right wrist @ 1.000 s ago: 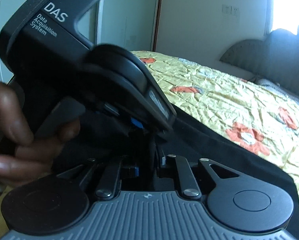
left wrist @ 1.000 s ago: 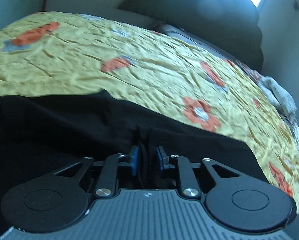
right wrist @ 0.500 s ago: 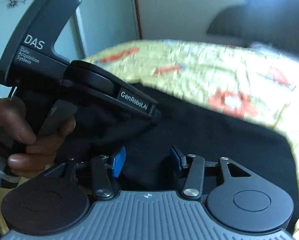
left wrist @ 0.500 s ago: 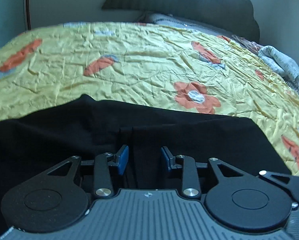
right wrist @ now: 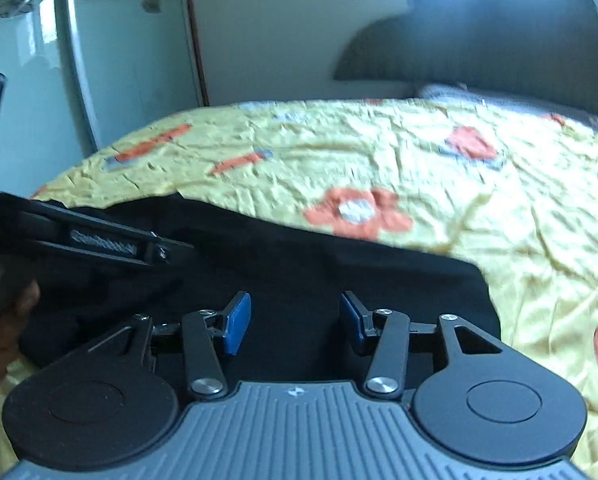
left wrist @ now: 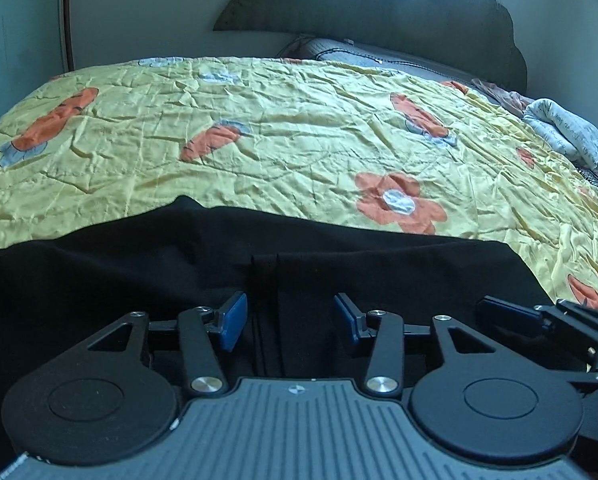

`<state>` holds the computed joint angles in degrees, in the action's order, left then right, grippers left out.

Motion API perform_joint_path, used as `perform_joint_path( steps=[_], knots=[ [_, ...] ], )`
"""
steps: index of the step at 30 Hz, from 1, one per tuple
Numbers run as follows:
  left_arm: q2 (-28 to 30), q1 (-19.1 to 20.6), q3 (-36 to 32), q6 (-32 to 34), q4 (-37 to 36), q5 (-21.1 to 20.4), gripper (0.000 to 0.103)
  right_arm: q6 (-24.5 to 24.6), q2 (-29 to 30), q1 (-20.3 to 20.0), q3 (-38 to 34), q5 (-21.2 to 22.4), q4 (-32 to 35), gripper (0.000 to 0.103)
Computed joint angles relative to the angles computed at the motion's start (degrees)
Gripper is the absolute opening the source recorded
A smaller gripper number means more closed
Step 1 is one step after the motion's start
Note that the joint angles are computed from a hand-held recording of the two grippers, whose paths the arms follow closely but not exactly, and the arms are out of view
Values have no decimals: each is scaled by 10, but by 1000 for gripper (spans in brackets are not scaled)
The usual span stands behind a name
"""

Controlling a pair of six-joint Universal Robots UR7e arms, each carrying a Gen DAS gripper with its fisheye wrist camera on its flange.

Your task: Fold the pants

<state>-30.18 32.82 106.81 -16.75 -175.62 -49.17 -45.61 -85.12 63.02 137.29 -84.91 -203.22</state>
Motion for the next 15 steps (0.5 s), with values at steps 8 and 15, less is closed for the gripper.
perform_joint_path(
  steps=[8, 15],
  knots=[
    [-1, -4, 3, -1, 3, 4, 57, -20, 5, -7, 15, 5, -20, 59],
    [-3, -5, 7, -1, 7, 7, 61, -28, 12, -5, 14, 1, -29, 60]
  ],
)
